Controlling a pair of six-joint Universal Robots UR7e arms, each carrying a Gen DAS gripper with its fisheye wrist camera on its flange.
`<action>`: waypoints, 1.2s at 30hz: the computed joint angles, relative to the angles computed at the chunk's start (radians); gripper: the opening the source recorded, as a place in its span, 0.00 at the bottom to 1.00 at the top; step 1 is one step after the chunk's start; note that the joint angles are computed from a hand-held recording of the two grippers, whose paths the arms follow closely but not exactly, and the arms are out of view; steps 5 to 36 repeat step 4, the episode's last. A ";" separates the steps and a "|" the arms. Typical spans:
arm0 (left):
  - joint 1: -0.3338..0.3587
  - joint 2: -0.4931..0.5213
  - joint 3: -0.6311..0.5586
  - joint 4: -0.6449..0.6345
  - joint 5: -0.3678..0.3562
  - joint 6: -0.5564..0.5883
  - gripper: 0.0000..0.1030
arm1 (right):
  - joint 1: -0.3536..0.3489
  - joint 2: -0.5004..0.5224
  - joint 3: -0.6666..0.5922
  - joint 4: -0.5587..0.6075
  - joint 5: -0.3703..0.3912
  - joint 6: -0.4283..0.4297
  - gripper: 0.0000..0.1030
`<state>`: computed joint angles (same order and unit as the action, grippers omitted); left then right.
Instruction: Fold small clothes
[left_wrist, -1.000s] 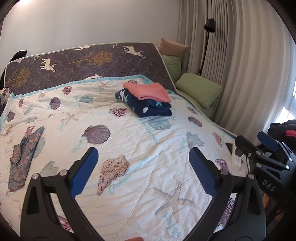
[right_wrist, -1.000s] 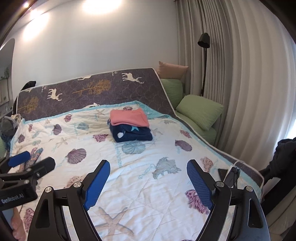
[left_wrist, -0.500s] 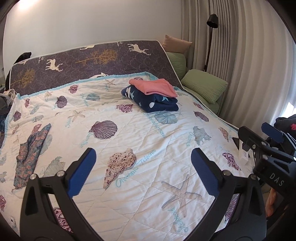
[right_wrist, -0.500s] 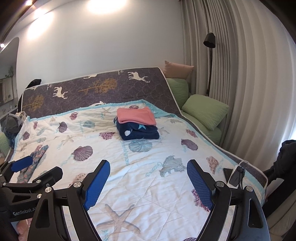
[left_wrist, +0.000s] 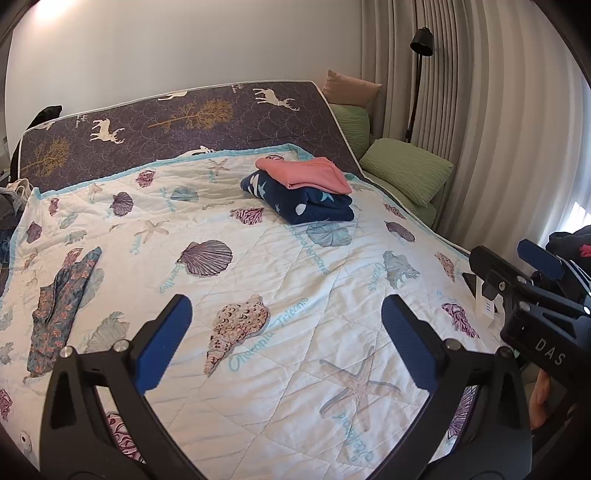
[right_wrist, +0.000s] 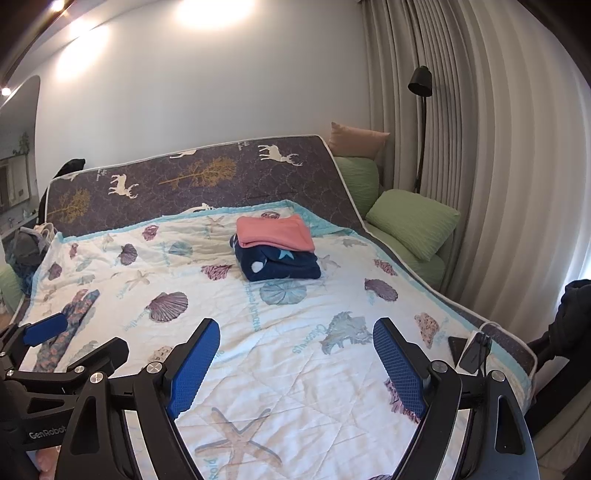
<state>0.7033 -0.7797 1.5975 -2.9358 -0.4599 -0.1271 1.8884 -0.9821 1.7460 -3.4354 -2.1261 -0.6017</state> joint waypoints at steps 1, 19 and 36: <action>0.000 0.000 0.001 0.000 0.000 0.000 0.99 | 0.000 0.000 -0.001 0.002 0.000 0.001 0.84; -0.001 -0.001 0.001 0.008 -0.001 -0.005 0.99 | 0.002 0.002 -0.003 0.006 -0.001 0.000 0.84; -0.001 -0.001 0.001 0.008 -0.001 -0.005 0.99 | 0.002 0.002 -0.003 0.006 -0.001 0.000 0.84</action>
